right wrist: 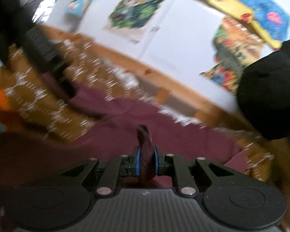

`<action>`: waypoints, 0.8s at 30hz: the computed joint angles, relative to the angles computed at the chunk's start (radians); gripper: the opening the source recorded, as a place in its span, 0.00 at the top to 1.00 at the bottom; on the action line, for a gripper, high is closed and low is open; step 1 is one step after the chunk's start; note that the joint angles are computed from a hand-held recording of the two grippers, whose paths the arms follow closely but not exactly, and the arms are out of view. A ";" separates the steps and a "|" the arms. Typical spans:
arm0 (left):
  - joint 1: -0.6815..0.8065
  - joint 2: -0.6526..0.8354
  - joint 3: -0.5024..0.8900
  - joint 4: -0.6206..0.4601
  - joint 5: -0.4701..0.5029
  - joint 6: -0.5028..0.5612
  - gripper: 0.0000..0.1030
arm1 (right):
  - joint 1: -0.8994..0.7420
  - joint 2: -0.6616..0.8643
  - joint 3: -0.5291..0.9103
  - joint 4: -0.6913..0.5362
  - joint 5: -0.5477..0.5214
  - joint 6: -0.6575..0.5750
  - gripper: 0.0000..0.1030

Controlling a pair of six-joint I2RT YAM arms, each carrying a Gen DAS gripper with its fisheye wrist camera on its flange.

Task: Fold small clothes
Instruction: 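Carry the held sleeve across the shirt back with the right gripper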

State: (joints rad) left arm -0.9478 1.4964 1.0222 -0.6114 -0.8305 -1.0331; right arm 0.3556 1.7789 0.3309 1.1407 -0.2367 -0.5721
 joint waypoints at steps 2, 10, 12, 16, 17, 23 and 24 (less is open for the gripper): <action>0.004 0.011 0.006 0.016 0.002 0.008 0.01 | 0.021 0.030 -0.010 0.003 0.002 -0.021 0.83; 0.021 0.082 0.055 0.102 0.018 0.054 0.01 | -0.087 -0.056 -0.056 -0.151 -0.199 -0.035 0.25; 0.031 0.115 0.077 0.131 0.033 0.072 0.01 | -0.161 -0.116 -0.059 -0.225 -0.287 -0.059 0.16; 0.055 0.215 0.140 0.151 0.071 0.086 0.01 | -0.317 -0.135 -0.026 -0.247 -0.412 -0.075 0.10; 0.063 0.240 0.152 0.158 0.085 0.091 0.01 | -0.337 -0.113 -0.021 -0.203 -0.411 -0.062 0.09; 0.110 0.398 0.239 0.223 0.201 0.147 0.01 | -0.433 0.055 0.071 -0.023 -0.377 0.064 0.09; 0.114 0.414 0.246 0.234 0.219 0.154 0.01 | -0.444 0.082 0.084 0.016 -0.359 0.096 0.09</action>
